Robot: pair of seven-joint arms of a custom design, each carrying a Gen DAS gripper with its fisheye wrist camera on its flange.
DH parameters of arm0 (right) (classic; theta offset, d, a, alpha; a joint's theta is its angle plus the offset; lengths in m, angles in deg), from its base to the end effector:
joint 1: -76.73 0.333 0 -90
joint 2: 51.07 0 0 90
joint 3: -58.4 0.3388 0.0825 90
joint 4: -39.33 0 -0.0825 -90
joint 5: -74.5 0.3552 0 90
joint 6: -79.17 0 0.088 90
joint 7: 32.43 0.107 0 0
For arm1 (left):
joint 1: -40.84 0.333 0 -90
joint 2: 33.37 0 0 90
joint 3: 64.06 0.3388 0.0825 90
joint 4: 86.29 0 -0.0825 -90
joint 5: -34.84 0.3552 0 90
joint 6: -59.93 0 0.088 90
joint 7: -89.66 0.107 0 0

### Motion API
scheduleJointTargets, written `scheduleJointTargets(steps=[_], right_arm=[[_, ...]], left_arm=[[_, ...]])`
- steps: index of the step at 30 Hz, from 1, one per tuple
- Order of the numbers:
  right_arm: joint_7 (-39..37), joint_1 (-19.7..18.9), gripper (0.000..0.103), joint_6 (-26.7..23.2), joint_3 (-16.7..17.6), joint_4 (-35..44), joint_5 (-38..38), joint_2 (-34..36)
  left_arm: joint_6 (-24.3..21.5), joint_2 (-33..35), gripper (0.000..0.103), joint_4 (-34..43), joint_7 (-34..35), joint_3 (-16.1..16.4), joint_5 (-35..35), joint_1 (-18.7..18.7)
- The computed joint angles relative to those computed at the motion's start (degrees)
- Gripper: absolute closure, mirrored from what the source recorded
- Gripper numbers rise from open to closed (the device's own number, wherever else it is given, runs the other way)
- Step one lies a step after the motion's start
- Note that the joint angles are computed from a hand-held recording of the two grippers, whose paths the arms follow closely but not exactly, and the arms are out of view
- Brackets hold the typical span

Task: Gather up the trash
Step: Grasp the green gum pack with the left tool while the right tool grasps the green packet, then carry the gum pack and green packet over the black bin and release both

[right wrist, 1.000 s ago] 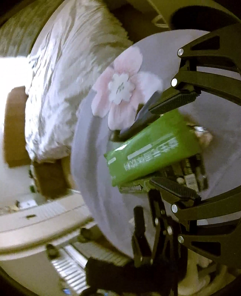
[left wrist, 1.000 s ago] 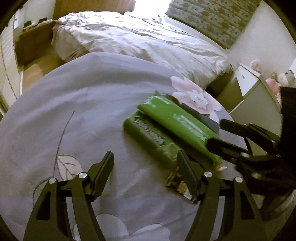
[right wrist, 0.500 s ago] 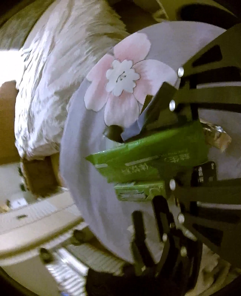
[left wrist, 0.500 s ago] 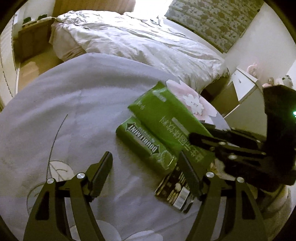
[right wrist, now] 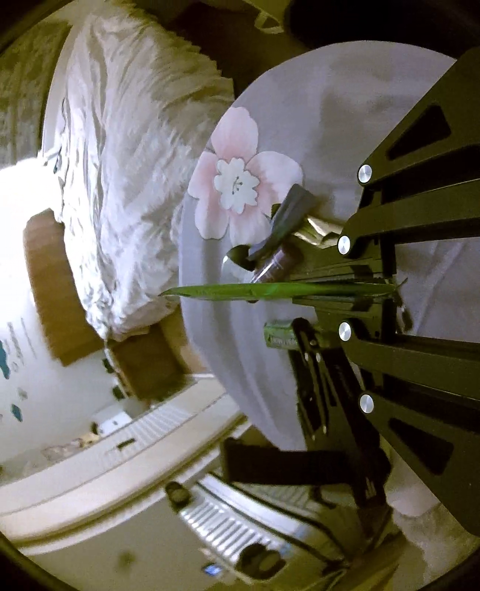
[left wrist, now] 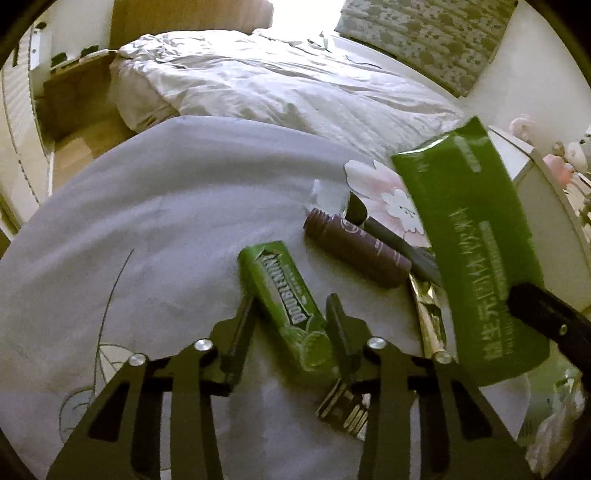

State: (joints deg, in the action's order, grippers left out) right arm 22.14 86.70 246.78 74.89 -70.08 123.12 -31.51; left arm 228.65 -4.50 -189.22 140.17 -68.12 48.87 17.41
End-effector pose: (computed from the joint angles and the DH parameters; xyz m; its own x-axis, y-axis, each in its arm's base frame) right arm 0.6017 0.2255 0.4236 0.3588 -0.8639 -0.3536 -0.7788 -0.0682 -0.6236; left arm 0.6074 -0.3253 0.3817 -0.0739 -0.9629 0.2597 -0.8328 -0.0837 -0.5473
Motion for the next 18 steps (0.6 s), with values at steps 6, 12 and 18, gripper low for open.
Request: scheduleJointTargets(steps=[6, 12, 18], right_arm=[[-7.67, -2.34, 0.096, 2.11, 3.0, -3.18, 13.14, -3.07], [-16.51, -2.28, 0.096, 1.21, 1.87, -5.05, 26.75, -5.9], [-26.0, -1.6, 0.096, 1.3, -1.86, -7.23, 41.17, -9.54]], left_arm=[[2.19, -2.33, 0.07, -3.98, 2.69, -1.08, -0.16, 1.61], [4.81, -4.77, 0.071, -6.35, 4.71, -1.29, -0.47, 1.13], [6.41, -5.14, 0.071, -3.73, 9.5, -5.3, -2.46, 1.71]])
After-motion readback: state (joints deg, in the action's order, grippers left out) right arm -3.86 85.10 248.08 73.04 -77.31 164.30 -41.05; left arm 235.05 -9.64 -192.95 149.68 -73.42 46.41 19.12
